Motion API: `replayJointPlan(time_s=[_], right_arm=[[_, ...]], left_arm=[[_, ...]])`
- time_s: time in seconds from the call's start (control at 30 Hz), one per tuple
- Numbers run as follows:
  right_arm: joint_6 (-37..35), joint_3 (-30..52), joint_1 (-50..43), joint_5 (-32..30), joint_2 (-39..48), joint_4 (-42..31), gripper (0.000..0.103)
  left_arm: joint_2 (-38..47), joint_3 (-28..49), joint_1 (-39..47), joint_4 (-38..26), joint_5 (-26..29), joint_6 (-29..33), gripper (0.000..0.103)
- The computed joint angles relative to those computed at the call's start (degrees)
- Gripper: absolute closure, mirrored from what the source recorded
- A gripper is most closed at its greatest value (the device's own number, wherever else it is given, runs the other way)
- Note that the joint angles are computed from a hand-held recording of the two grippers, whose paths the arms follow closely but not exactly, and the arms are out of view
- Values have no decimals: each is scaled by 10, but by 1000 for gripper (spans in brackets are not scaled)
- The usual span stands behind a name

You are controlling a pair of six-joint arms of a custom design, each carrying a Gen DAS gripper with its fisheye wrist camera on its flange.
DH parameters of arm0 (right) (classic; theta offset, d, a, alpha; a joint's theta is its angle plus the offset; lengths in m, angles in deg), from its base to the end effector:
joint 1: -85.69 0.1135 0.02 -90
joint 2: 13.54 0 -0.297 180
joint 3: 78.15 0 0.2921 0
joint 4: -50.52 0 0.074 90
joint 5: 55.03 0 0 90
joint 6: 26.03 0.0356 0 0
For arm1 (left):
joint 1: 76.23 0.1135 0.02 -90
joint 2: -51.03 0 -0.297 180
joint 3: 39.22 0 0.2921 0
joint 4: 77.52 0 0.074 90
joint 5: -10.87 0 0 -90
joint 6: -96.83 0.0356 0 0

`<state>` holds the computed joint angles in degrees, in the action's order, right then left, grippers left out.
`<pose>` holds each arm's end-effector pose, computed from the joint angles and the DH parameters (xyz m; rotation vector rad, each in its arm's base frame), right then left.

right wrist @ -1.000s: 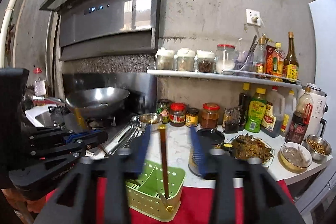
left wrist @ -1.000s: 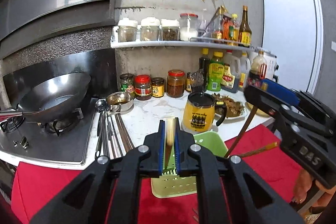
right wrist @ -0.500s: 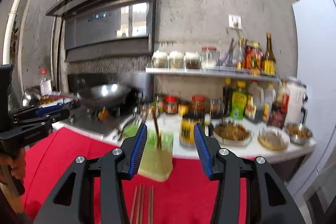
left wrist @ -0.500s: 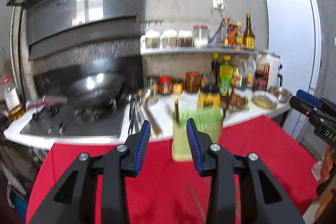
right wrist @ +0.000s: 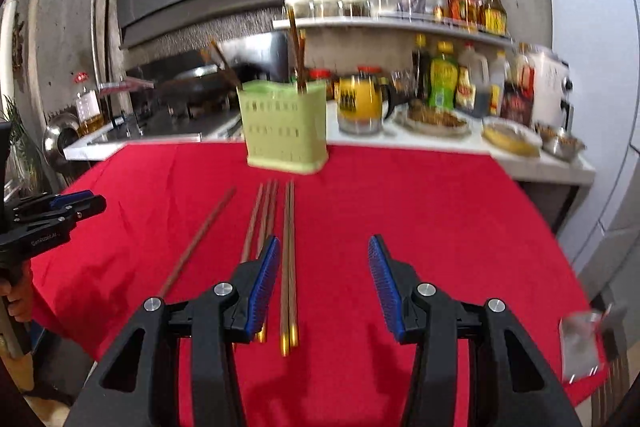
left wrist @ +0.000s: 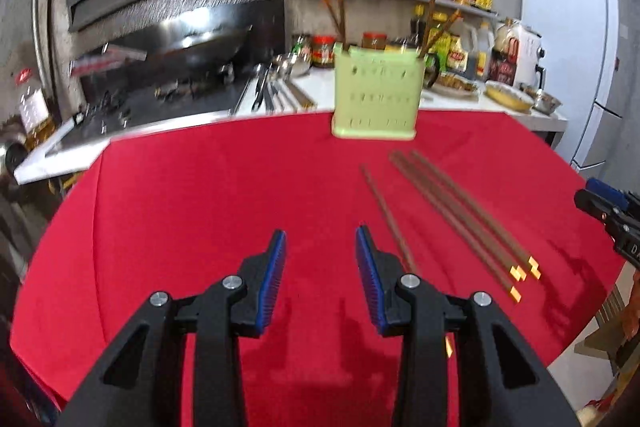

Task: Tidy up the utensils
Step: 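Move both tools back to the cloth and close the right tool on a chopstick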

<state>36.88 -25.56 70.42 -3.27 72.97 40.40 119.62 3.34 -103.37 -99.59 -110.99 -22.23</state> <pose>0.3122 -0.0624 0.1761 -0.5353 2.1040 0.3652 0.2254 -0.0944 0.1842 -0.2831 2.2423 0.1605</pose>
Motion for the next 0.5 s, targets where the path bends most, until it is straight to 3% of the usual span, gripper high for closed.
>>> replayJointPlan(time_s=[0.17, 0.2, 0.3, 0.5], right_arm=[[-30, -6, 4, 14, 30, -24, 59], [-35, -2, 9, 19, 35, -31, 70], [-49, 21, 19, 25, 61, -63, 89], [-67, 56, 41, 27, 95, -101, 92]], left_arm=[[10, -33, -8, 2, 31, -44, 68], [12, -37, -8, 5, 38, -47, 68], [25, -35, -10, 11, 47, -48, 68], [52, -20, -2, 17, 54, -37, 68]])
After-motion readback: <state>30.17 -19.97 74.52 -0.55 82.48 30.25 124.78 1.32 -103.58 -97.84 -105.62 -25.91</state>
